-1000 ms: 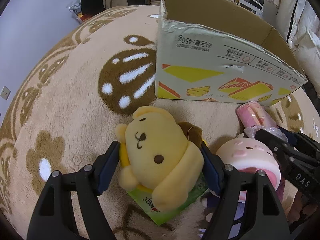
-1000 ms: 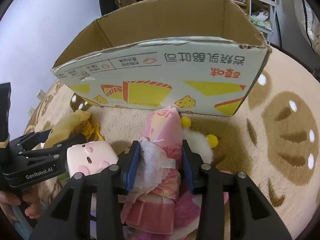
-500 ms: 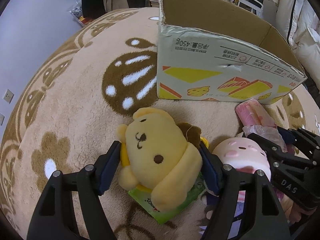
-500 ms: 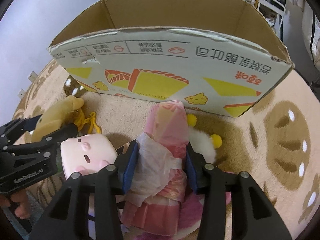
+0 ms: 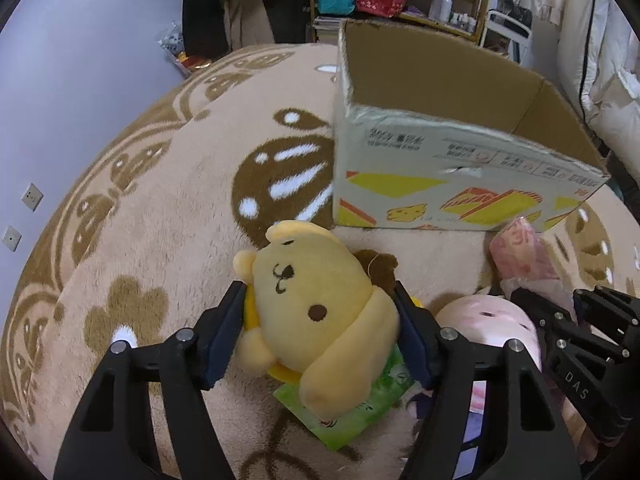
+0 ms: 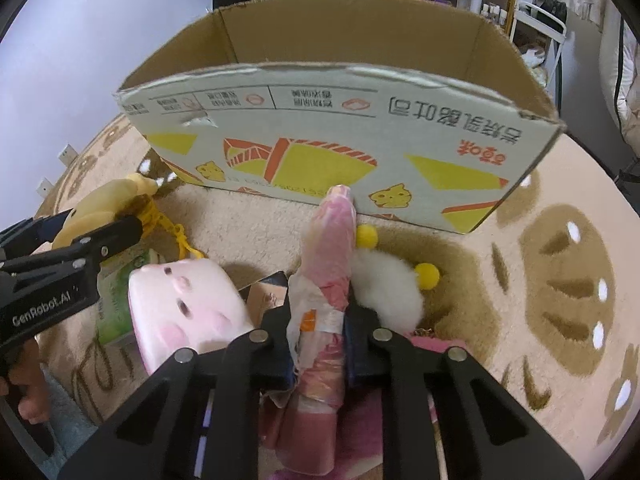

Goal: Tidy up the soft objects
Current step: 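Close left tool on yellow plush dog while right tool grips pink wrapped plush, then lift and carry yellow dog in left tool while right tool carries pink plush to box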

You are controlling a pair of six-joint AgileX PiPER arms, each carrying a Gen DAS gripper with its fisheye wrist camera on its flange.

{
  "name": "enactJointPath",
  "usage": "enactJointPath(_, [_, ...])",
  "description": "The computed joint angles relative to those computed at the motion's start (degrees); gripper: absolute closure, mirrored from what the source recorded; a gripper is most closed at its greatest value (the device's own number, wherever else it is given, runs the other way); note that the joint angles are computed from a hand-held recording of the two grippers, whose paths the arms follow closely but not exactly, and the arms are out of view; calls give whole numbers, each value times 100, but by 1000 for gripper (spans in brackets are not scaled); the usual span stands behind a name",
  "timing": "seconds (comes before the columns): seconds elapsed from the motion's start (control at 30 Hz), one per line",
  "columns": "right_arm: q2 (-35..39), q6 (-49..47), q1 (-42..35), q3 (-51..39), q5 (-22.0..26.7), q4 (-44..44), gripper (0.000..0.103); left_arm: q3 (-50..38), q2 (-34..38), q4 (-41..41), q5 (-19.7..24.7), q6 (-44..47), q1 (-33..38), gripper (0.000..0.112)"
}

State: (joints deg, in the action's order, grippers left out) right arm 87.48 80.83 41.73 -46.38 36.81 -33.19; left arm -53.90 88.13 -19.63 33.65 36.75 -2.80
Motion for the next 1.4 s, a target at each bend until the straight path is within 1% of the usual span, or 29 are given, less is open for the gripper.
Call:
enactJointPath(0.1, [-244,187,77,122,14,-32,84,-23,-55,-411,162,420,91,47])
enactJointPath(0.2, [-482,398,202,191,132,-153,84,-79,-125,-615,293,609,175,47])
enactJointPath(0.3, [-710,600,365,278,230,-357,84,-40,-316,-663,237,682,233,47])
enactJointPath(0.4, [-953,667,319,487,74,-336,84,-75,-402,-723,322,719,349,47])
enactJointPath(0.5, [-1119,430,150,741,-302,-34,81,-52,-492,-650,341,653,410,47])
enactJointPath(0.63, [-1176,651,56,971,-683,-70,80,-43,-518,-578,344,587,425,47])
enactJointPath(0.73, [-1230,653,50,1037,-731,-78,84,-28,-535,-513,319,557,391,47])
enactJointPath(0.83, [-1260,975,170,1035,-578,-289,84,27,-588,-533,273,602,376,46])
enactJointPath(0.93, [-1368,1106,109,1134,-753,-319,83,69,-654,-533,192,632,379,46])
enactJointPath(0.97, [-1398,1016,60,1165,-842,-216,81,74,-669,-525,162,638,381,46])
enactJointPath(1.03, [-1419,535,-89,1176,-948,280,80,79,-672,-534,157,634,382,46])
enactJointPath(1.1, [-1431,660,-18,1140,-813,261,80,44,-640,-544,181,619,392,46])
enactJointPath(1.17, [-1463,1248,271,1042,-476,-266,81,28,-637,-553,175,612,398,46])
enactJointPath(1.2, [-1505,1296,339,990,-340,-356,84,22,-644,-572,172,625,412,46])
enactJointPath(1.27, [-1522,1416,442,894,-170,-520,85,33,-671,-587,153,642,432,46])
enactJointPath(1.3, [-1547,1526,526,848,-20,-629,86,40,-696,-526,127,596,419,46])
enactJointPath(1.4, [-1641,1805,653,773,197,-862,86,115,-830,-367,-64,525,371,46])
